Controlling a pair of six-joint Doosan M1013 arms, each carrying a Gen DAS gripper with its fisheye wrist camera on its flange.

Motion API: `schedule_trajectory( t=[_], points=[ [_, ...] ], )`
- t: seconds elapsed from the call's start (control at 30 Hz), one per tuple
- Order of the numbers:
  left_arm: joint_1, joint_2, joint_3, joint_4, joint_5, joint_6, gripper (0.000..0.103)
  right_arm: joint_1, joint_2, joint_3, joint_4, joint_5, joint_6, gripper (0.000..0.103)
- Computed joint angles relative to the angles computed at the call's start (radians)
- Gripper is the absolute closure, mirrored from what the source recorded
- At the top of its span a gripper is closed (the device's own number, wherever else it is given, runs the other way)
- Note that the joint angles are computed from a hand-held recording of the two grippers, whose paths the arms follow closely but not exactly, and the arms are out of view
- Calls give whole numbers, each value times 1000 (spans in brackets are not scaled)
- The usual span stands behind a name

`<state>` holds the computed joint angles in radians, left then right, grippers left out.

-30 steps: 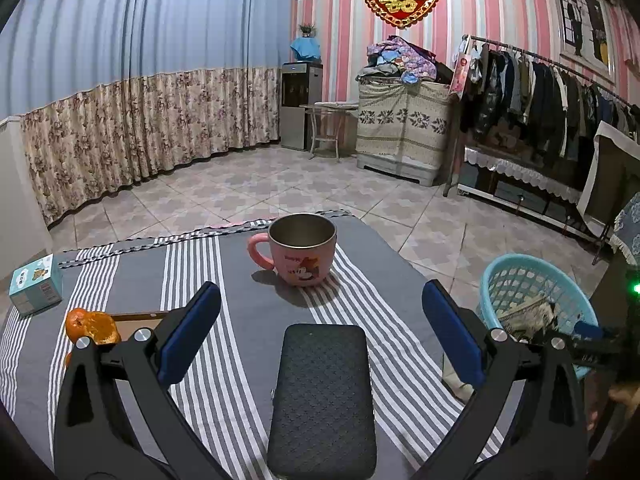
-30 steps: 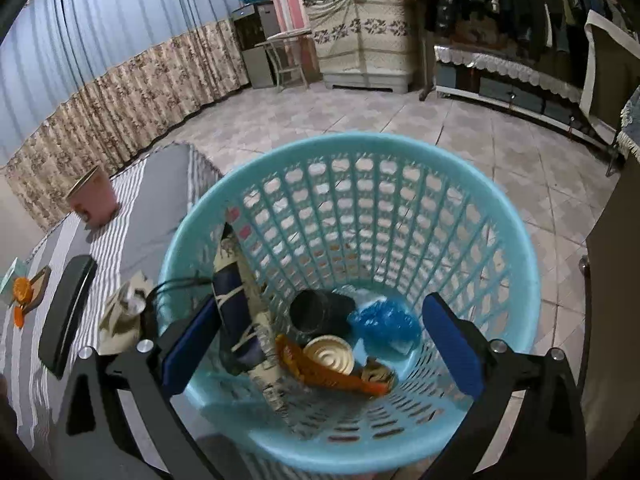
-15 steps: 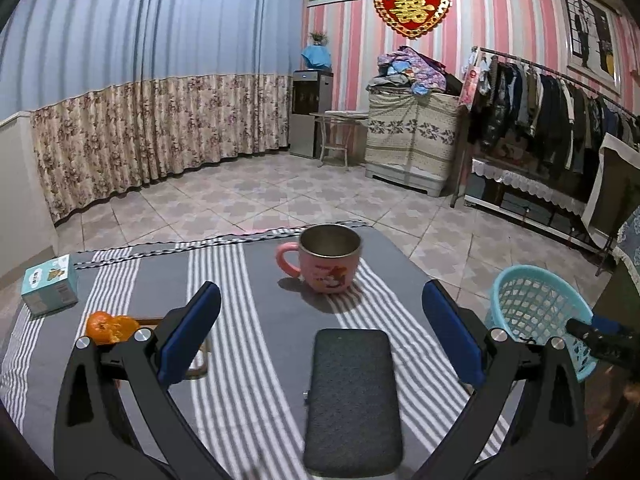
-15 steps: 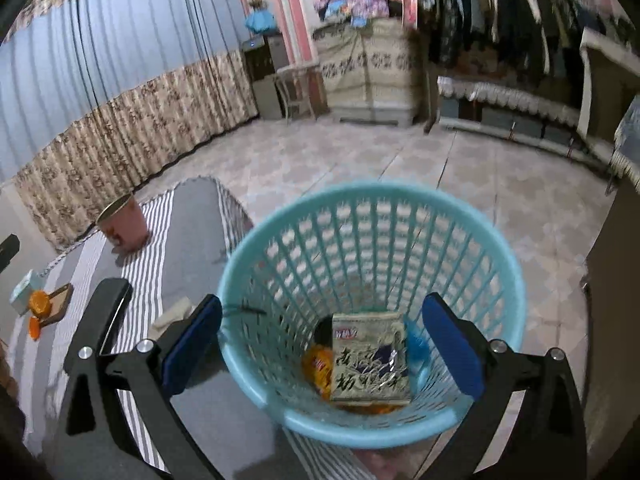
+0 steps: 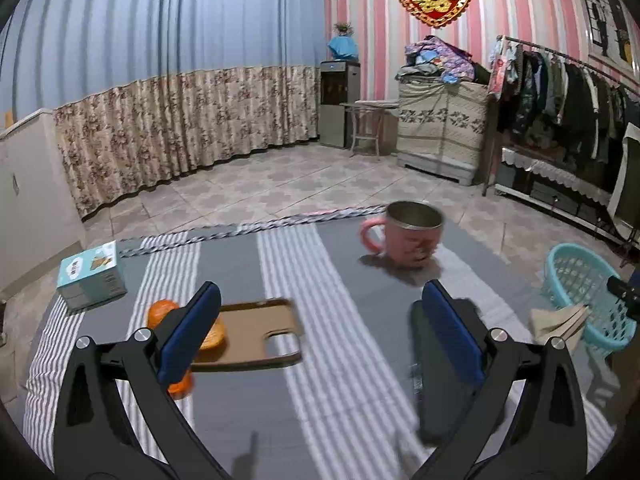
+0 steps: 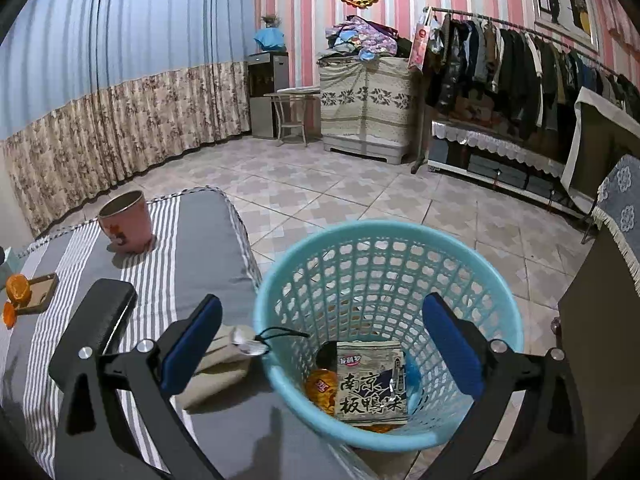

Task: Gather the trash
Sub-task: 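Grasp the beige drawstring pouch with the right tool while the left tool grasps the orange cap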

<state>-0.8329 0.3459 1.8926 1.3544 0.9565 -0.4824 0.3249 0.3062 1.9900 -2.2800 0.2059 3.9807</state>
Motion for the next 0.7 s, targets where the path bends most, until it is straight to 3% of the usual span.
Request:
schedule_trajectory(
  t=[0.37,0.6,0.7],
  points=[
    [62,-54,115,-26,-101,-49,8,57,14,-4,224,45,-212,5],
    [99,-56,141,-131,-118,19,13,75,17,-5,296,50,-296,5],
    [129,-61,152,-164,-196,32,18,80,19,-7,323,48,-322,5]
  ],
)
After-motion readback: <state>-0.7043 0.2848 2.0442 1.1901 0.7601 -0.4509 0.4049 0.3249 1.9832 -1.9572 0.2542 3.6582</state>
